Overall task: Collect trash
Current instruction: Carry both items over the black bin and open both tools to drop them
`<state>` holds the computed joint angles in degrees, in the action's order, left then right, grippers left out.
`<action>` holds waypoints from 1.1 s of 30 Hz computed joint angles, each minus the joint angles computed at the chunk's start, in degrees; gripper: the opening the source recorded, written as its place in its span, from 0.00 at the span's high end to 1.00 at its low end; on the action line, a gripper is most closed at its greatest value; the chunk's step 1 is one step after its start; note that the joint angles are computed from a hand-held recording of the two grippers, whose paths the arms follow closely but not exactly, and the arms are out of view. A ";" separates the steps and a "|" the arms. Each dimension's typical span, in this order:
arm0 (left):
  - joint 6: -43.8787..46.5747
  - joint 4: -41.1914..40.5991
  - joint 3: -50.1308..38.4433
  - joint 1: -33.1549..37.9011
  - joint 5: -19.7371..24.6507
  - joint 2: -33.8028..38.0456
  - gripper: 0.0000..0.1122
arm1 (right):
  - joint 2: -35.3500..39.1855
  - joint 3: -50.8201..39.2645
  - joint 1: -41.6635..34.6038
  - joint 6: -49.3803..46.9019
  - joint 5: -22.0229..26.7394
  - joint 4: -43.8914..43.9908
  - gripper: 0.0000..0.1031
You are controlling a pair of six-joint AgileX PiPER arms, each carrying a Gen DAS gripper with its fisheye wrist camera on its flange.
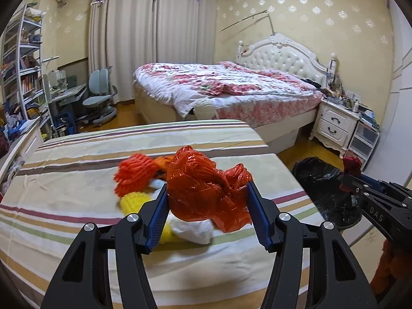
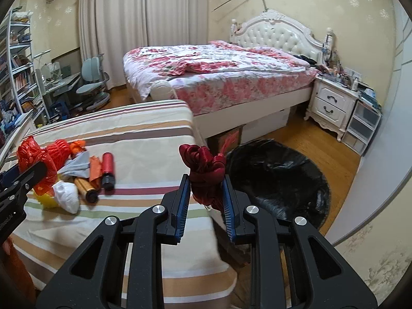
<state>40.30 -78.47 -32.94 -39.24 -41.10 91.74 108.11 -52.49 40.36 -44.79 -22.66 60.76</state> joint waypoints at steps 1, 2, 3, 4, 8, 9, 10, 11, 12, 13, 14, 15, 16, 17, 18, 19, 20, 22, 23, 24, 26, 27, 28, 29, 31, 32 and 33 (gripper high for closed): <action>0.18 0.81 -1.48 -0.13 0.27 1.18 0.49 | 0.11 0.11 -1.26 0.33 -0.36 -0.49 0.77; 0.66 1.69 -3.36 -0.07 0.95 2.61 0.49 | 0.31 0.22 -2.60 1.30 -0.40 -1.70 0.77; 1.33 2.28 -5.30 0.04 1.77 4.09 0.49 | 0.59 0.19 -3.95 2.26 -0.31 -2.73 0.77; 2.36 2.51 -7.64 0.09 2.74 5.80 0.49 | 0.96 0.09 -5.45 3.51 0.15 -4.06 0.77; 5.33 3.80 -15.81 0.02 5.45 12.21 0.49 | 2.91 -1.54 -10.39 5.75 1.75 -7.03 0.77; 6.39 3.81 -18.21 0.16 6.40 13.97 0.49 | 3.75 -2.24 -11.75 6.40 2.30 -7.80 0.77; 6.92 3.77 -19.70 0.10 6.83 15.22 0.49 | 4.16 -2.72 -12.94 6.92 2.98 -8.59 0.77; 8.37 3.21 -21.95 0.27 7.47 16.83 0.49 | 4.82 -3.39 -13.91 7.37 3.55 -9.16 0.77; 10.30 2.24 -24.35 0.49 8.05 18.47 0.49 | 5.51 -4.14 -14.84 7.65 4.13 -9.58 0.76; 11.23 1.78 -25.62 0.50 8.33 19.52 0.49 | 6.22 -4.88 -15.72 8.11 4.65 -10.18 0.76; 12.39 1.16 -27.15 0.76 8.93 20.65 0.49 | 6.88 -5.58 -16.48 8.52 5.11 -10.82 0.76; 13.69 0.26 -28.76 0.99 9.62 21.74 0.49 | 7.45 -6.09 -17.01 8.61 5.19 -11.06 0.76; 15.22 -0.78 -30.49 1.30 10.36 22.84 0.49 | 7.92 -6.64 -17.27 7.62 5.11 -10.19 0.76; 16.97 -1.96 -32.21 1.53 10.89 23.93 0.49 | 8.41 -7.12 -17.38 6.41 4.87 -9.05 0.76; 18.58 -3.00 -33.85 1.72 11.31 24.98 0.49 | 8.84 -7.69 -17.66 5.52 4.89 -8.20 0.76; 20.14 -4.10 -35.44 1.76 11.53 25.94 0.49 | 9.18 -8.23 -18.15 5.59 5.31 -8.26 0.76; 21.95 -5.32 -37.08 1.85 11.91 26.91 0.49 | 9.44 -8.77 -18.63 5.81 5.83 -8.39 0.76; 25.27 -7.73 -40.13 1.97 12.20 28.71 0.49 | 10.02 -9.76 -19.59 6.46 6.80 -8.91 0.76; 26.70 -8.74 -41.42 2.00 12.26 29.49 0.49 | 10.38 -10.33 -19.91 6.46 7.19 -8.88 0.76; 29.12 -10.58 -43.32 2.15 12.47 30.50 0.49 | 10.70 -10.86 -20.40 6.88 7.74 -9.39 0.76; 33.34 -13.98 -46.51 2.35 12.99 32.33 0.49 | 11.18 -11.30 -21.13 8.49 8.21 -10.97 0.76; 34.66 -14.95 -47.56 2.39 13.09 33.00 0.49 | 11.41 -11.50 -21.38 8.93 8.39 -11.28 0.76; 36.12 -15.90 -48.67 2.39 13.13 33.73 0.49 | 11.65 -11.72 -21.61 9.22 8.62 -11.40 0.76; 37.23 -16.75 -49.69 2.13 12.73 34.47 0.49 | 11.87 -12.01 -21.87 9.19 8.94 -11.31 0.76; 39.81 -18.72 -51.57 1.70 12.25 35.71 0.49 | 12.53 -13.29 -22.24 6.98 9.90 -8.71 0.76; 41.00 -19.57 -52.33 1.61 12.17 36.20 0.49 | 12.68 -13.43 -22.53 7.61 10.22 -9.17 0.76; 42.31 -20.43 -53.14 1.60 12.08 36.66 0.49 | 12.91 -13.98 -22.76 6.70 10.66 -8.21 0.76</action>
<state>82.61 -98.89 -86.08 -37.64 -29.02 128.40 121.02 -66.48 17.60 -38.09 -12.00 52.56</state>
